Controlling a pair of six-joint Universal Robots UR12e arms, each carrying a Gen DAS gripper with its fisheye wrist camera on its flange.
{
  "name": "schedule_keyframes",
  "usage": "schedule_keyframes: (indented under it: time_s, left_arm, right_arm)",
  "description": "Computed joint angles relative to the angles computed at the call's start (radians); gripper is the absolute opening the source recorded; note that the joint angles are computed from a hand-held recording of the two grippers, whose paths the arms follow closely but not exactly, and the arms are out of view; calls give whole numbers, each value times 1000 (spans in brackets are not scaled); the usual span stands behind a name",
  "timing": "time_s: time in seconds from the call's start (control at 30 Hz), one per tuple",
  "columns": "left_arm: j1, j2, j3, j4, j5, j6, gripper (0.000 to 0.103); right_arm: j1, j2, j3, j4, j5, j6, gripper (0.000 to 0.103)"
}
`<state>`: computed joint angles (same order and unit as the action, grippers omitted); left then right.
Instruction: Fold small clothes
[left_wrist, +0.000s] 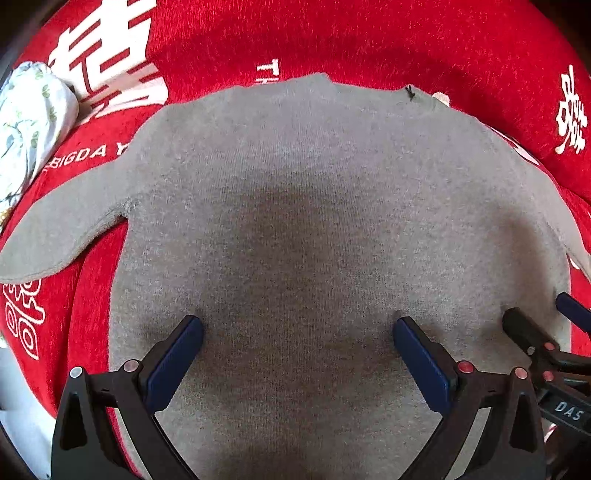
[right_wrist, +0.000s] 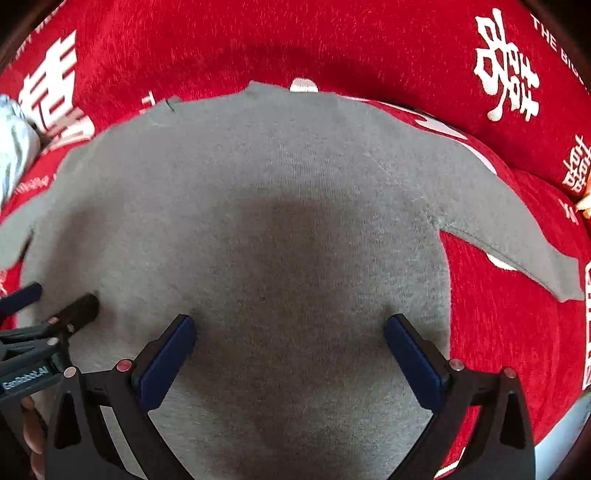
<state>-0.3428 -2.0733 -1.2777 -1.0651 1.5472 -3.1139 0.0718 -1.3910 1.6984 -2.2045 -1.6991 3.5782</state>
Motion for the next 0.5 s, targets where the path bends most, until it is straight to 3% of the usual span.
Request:
schedule_keyframes:
  time_s: [0.17, 0.5]
  left_arm:
    - [-7, 10, -5, 25, 32, -28, 103]
    - [-44, 15, 12, 83, 78, 15, 103]
  right_arm:
    - [2, -9, -1, -46, -23, -10, 103]
    - [-17, -26, 11, -118, -28, -21, 103]
